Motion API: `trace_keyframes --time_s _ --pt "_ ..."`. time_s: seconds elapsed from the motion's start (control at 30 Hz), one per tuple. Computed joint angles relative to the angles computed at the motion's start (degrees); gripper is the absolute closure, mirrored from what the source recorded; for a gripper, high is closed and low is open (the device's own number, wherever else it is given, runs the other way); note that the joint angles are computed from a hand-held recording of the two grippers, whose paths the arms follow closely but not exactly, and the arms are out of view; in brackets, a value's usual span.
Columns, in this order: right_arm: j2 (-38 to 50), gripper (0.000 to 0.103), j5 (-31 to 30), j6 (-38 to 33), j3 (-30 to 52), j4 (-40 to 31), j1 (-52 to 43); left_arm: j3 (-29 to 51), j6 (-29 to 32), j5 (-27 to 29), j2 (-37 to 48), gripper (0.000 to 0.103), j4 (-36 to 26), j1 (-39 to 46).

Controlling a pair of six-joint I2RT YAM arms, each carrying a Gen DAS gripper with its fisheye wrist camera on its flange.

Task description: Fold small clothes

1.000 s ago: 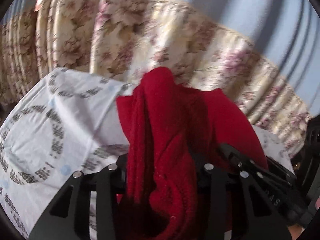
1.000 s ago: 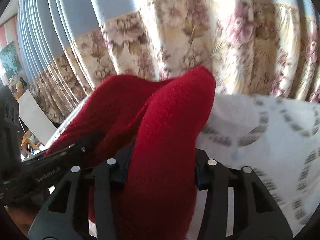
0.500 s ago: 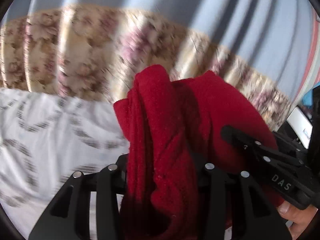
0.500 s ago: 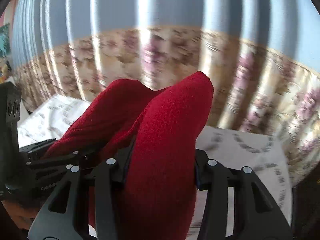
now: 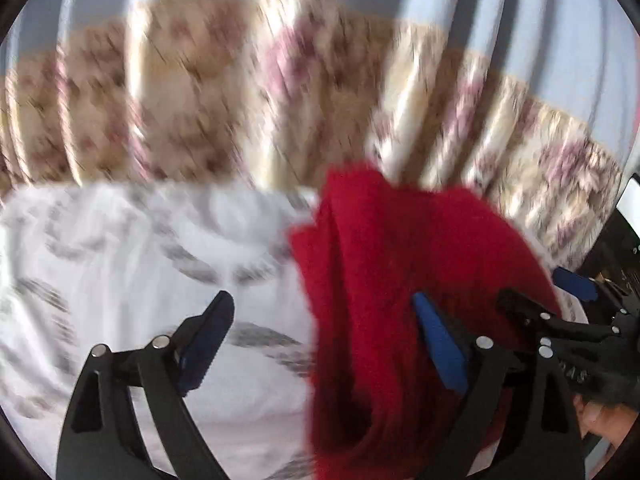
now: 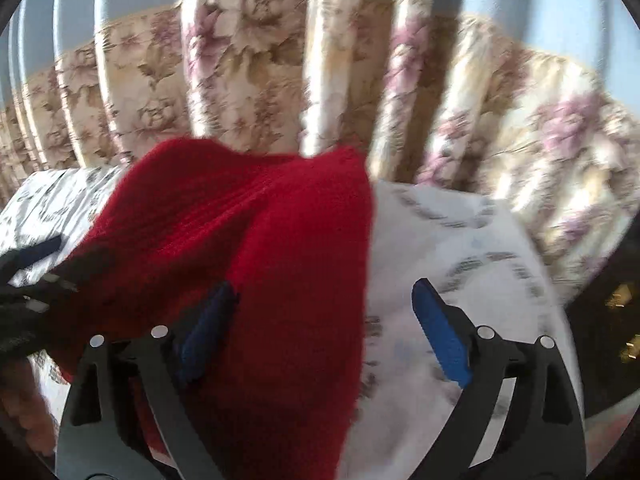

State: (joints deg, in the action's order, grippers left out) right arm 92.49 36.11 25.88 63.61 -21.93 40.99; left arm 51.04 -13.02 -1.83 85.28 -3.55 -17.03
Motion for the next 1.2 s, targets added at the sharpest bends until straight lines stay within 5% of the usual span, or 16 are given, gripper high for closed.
trace_keyframes --time_s 0.17,0.2,0.27,0.3,0.33,0.43,0.53,0.8,1.2 --pt "-6.1 0.003 14.3 13.6 2.2 -13.0 14.1 -8.4 7.0 -5.2 -21.0 0.006 -7.0 6.6" --pt "-4.3 0.003 18.3 21.3 5.4 -20.0 17.8 -9.8 9.4 -5.1 -25.2 0.005 -9.6 9.0" --pt "3.7 0.003 26.4 48.1 14.6 -42.5 25.7 -12.2 14.1 -1.8 -33.7 0.002 -15.5 15.5" --pt "4.6 0.003 27.5 52.5 14.9 -44.3 28.6 -12.8 15.2 -0.9 -36.5 0.002 -17.9 17.4" --pt "3.4 0.003 29.3 50.7 12.3 -38.7 32.8 -13.5 17.1 1.5 -39.6 0.002 -20.6 20.8" --pt "-5.6 0.003 24.9 29.7 -4.7 -3.2 39.3 -19.3 24.7 14.1 -51.9 0.002 -23.9 35.6" --pt "-9.4 0.003 15.9 27.8 -13.3 12.4 40.0 -25.3 26.8 24.7 -61.8 0.002 -22.8 48.4" --pt "5.4 0.003 27.0 46.2 0.3 -13.2 42.8 -29.7 27.2 35.0 -71.1 0.002 -23.1 59.2" --pt "4.0 0.003 29.2 47.5 -2.2 -13.7 44.0 -31.3 27.2 25.4 -71.0 0.002 -24.2 48.0"
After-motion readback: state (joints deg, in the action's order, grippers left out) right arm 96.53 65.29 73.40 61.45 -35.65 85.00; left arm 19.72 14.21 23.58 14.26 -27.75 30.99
